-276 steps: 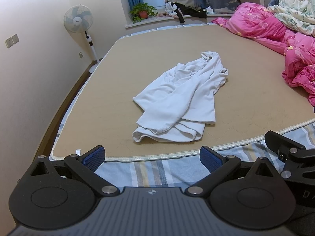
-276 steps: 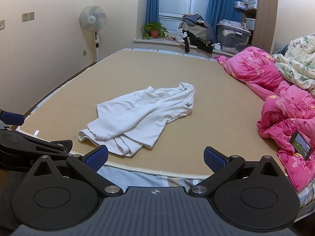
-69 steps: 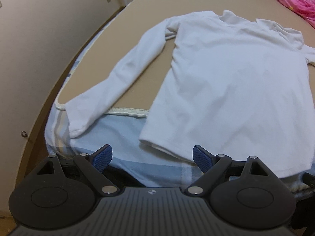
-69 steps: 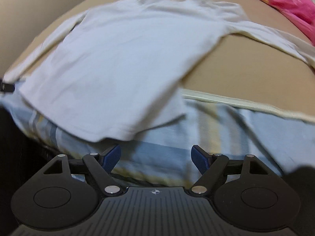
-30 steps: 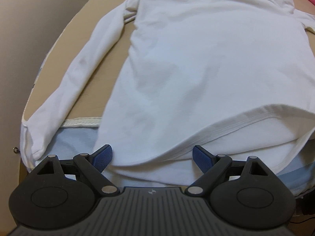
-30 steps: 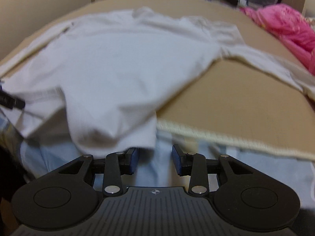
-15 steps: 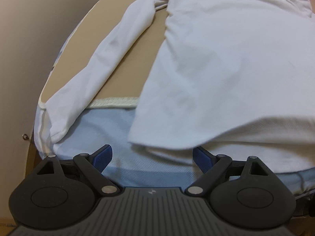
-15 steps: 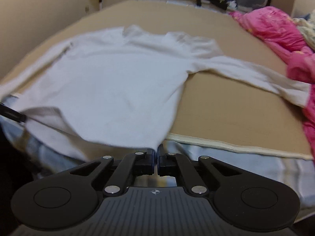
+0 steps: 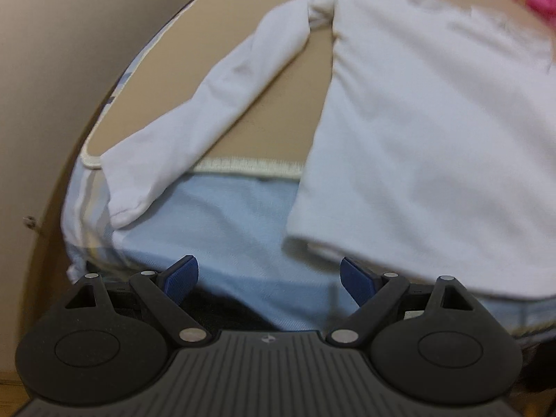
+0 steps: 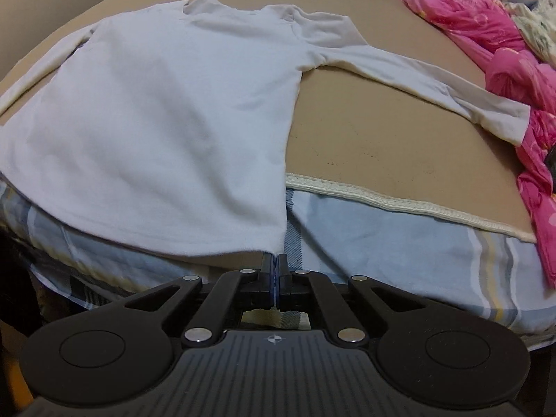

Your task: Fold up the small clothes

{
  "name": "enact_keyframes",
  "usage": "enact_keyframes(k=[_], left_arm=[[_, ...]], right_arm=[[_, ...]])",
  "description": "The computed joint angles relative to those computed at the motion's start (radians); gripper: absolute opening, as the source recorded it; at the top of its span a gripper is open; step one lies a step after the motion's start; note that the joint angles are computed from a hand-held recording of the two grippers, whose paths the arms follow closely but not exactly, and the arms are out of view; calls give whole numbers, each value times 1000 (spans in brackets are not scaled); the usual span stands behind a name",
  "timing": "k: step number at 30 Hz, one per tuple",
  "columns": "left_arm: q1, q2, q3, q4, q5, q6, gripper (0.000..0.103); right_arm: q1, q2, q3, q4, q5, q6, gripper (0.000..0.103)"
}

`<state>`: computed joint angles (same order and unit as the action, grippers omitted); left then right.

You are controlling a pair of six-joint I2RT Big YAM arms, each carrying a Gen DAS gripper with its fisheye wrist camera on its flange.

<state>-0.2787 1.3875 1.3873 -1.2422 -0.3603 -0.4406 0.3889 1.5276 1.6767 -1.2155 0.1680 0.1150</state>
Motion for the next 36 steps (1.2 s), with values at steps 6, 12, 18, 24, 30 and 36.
enact_keyframes(k=[6,12,18,24,30,36], left_arm=[[33,91,96,35,34,60,99],[37,207,180,-23,113,113,72],[1,202,177,-22,53,140,79],[26,190,154,-22,72,162,89],[37,228,189,-61,83,139,94],[29,247,243,-117,161,233,36]], right_arm=[[-4,24,32,-53,-3,62,0],[-1,58,62,-86,9,72,0],[-29,65,67,-96,-55,95,1],[-24,13,62,-90,-105,112,61],[-29,24,83,20,-186,162,80],[-50,207,203,-64,-229,213,78]])
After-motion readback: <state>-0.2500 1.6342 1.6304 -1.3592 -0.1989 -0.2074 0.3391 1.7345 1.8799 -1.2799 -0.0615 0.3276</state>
